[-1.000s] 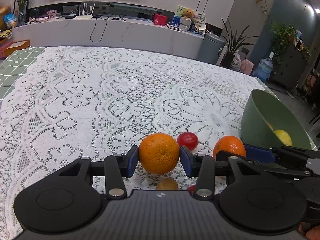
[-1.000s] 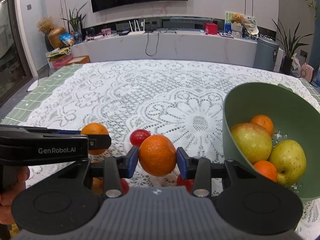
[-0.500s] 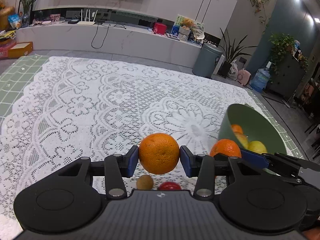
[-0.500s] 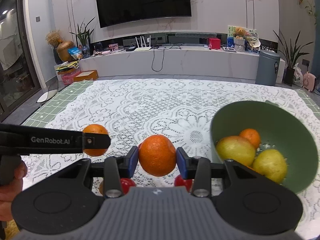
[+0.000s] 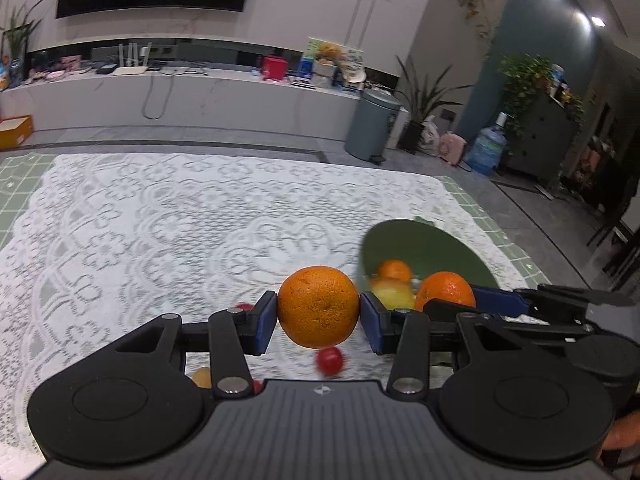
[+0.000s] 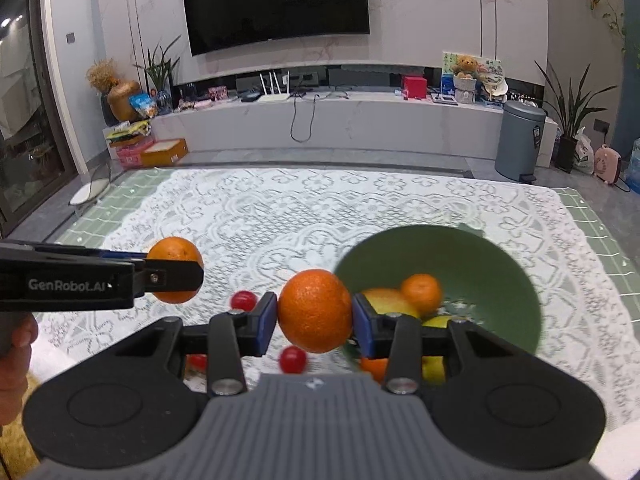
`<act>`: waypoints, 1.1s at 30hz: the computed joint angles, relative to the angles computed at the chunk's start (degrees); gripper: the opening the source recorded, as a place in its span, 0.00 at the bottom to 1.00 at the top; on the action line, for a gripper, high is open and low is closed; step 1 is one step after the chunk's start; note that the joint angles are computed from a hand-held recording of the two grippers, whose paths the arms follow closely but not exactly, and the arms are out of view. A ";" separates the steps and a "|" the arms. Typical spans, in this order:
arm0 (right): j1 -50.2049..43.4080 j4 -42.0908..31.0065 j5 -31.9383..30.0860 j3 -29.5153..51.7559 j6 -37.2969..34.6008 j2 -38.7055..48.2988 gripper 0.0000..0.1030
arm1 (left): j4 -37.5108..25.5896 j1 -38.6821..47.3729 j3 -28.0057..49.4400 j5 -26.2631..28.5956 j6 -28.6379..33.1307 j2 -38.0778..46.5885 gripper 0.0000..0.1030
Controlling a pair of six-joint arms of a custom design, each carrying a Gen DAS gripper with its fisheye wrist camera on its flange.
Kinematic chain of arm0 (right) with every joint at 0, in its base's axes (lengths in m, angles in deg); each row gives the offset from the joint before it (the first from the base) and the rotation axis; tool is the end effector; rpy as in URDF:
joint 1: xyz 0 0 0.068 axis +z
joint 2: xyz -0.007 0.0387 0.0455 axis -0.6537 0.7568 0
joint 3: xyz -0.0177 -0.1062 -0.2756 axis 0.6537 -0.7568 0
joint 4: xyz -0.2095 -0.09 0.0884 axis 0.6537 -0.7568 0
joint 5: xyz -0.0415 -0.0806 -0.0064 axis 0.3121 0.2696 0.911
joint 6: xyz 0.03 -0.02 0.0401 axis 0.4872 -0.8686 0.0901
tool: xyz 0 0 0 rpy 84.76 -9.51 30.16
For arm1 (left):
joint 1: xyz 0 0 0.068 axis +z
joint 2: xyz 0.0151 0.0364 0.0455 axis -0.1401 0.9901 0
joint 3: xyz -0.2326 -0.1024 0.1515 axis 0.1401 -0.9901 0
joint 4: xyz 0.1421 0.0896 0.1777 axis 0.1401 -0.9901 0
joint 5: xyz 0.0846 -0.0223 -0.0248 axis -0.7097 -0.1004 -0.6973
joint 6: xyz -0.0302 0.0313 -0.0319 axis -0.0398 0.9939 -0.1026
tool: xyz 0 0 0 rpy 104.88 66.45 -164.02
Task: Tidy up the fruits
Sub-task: 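Carry both oranges over the green colander with both grippers, then lower both oranges into the colander and open both grippers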
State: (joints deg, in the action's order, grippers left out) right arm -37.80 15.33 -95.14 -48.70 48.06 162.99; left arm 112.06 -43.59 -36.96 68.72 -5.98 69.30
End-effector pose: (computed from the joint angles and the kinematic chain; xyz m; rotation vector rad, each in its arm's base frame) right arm 0.2380 0.0234 0.1415 -0.3878 2.2250 0.3016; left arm 0.2376 -0.1598 0.1292 0.0159 2.2698 -0.3419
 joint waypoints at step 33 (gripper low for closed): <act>-15.77 -19.64 1.70 21.41 -23.82 13.92 0.37 | -25.10 -2.36 33.70 6.40 8.85 20.76 0.49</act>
